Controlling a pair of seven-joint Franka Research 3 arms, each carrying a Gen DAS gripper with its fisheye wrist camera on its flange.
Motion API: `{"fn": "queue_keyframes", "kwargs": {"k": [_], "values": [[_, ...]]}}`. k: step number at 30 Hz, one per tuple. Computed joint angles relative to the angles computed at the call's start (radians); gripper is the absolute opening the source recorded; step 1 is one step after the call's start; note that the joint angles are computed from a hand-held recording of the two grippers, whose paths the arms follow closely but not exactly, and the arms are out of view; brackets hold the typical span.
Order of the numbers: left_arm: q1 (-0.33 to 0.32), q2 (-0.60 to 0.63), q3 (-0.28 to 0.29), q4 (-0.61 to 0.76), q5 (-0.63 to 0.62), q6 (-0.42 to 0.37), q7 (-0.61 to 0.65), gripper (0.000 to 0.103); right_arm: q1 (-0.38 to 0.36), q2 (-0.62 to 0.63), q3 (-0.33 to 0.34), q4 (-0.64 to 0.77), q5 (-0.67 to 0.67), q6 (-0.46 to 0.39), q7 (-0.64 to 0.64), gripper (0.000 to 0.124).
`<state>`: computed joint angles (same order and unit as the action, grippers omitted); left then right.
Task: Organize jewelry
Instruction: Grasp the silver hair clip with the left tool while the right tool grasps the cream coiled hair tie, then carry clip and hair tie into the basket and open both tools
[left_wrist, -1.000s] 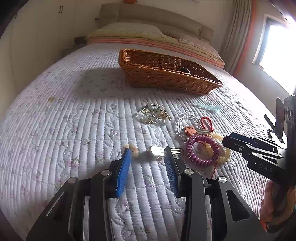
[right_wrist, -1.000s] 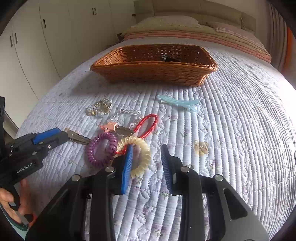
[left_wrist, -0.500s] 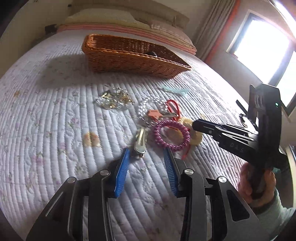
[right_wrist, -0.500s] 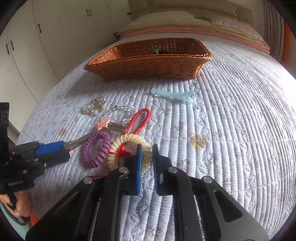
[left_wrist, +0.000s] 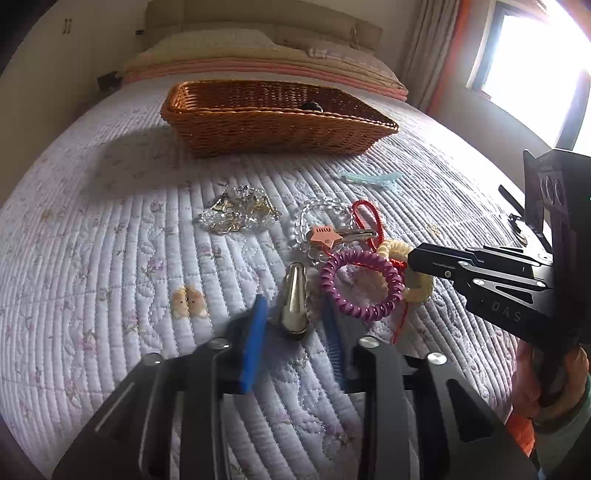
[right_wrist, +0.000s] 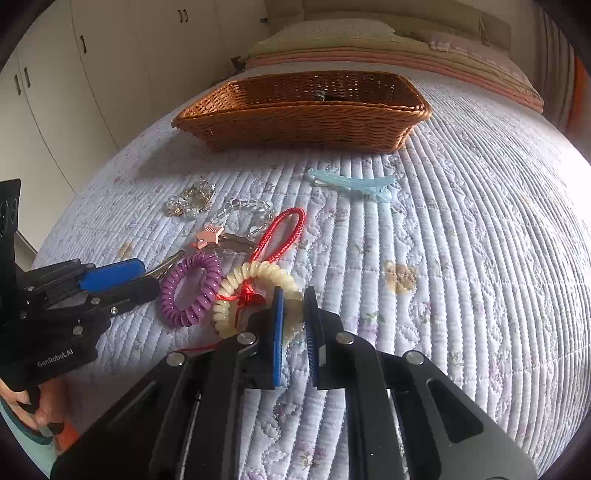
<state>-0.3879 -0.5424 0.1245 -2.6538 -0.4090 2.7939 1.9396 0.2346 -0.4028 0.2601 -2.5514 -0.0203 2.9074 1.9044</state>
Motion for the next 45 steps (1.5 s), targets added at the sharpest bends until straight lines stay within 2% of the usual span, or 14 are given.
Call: {"fn": "queue_keyframes", "kwargs": {"k": [3,6,9,13,17,21,27,32,33,35,38,40,43,45], "values": [[0.006,-0.009,-0.004,-0.011,0.006,0.015,-0.001,0.022,-0.068,-0.009,0.074,0.015,-0.099,-0.037,0.042,0.009],[0.005,-0.017,-0.005,-0.022,0.014,0.030,-0.013,0.022,-0.091,-0.022,0.103,0.021,-0.183,-0.078,0.069,0.009],[-0.018,-0.036,0.023,-0.037,0.000,0.040,-0.007,0.022,-0.048,-0.043,0.052,-0.003,-0.160,-0.075,0.054,0.009],[-0.045,-0.065,0.056,-0.055,-0.021,0.062,0.004,0.022,0.012,-0.073,-0.025,-0.038,-0.065,-0.027,0.007,0.009],[-0.071,-0.085,0.091,-0.058,-0.039,0.080,0.005,0.022,0.044,-0.104,-0.062,-0.050,0.021,0.007,-0.048,0.009],[-0.110,-0.104,0.129,-0.059,-0.064,0.103,0.021,0.022,0.022,-0.119,-0.043,-0.053,0.060,0.030,-0.066,0.009],[-0.158,-0.121,0.169,-0.055,-0.076,0.123,0.044,0.022,0.035,-0.116,-0.058,-0.056,0.117,0.057,-0.100,0.009],[-0.250,-0.155,0.250,-0.036,-0.118,0.158,0.094,0.022,0.028,-0.114,-0.053,-0.044,0.143,0.068,-0.119,0.009],[-0.252,-0.156,0.251,-0.028,-0.115,0.162,0.093,0.022,0.022,-0.115,-0.049,-0.038,0.142,0.073,-0.122,0.009],[-0.246,-0.137,0.241,0.000,-0.100,0.176,0.086,0.022,0.016,-0.109,-0.046,-0.020,0.141,0.090,-0.132,0.009],[-0.284,-0.091,0.266,0.071,-0.092,0.202,0.095,0.022,-0.025,-0.071,-0.025,0.048,0.123,0.104,-0.135,0.009],[-0.328,-0.049,0.298,0.130,-0.099,0.222,0.114,0.022,-0.048,-0.029,-0.016,0.107,0.108,0.120,-0.135,0.009],[-0.420,0.048,0.375,0.252,-0.141,0.241,0.154,0.022,-0.152,0.058,0.051,0.223,0.032,0.117,-0.080,0.009],[-0.476,0.137,0.426,0.345,-0.195,0.250,0.192,0.022,-0.145,0.146,0.028,0.324,0.018,0.092,-0.070,0.009]]}}
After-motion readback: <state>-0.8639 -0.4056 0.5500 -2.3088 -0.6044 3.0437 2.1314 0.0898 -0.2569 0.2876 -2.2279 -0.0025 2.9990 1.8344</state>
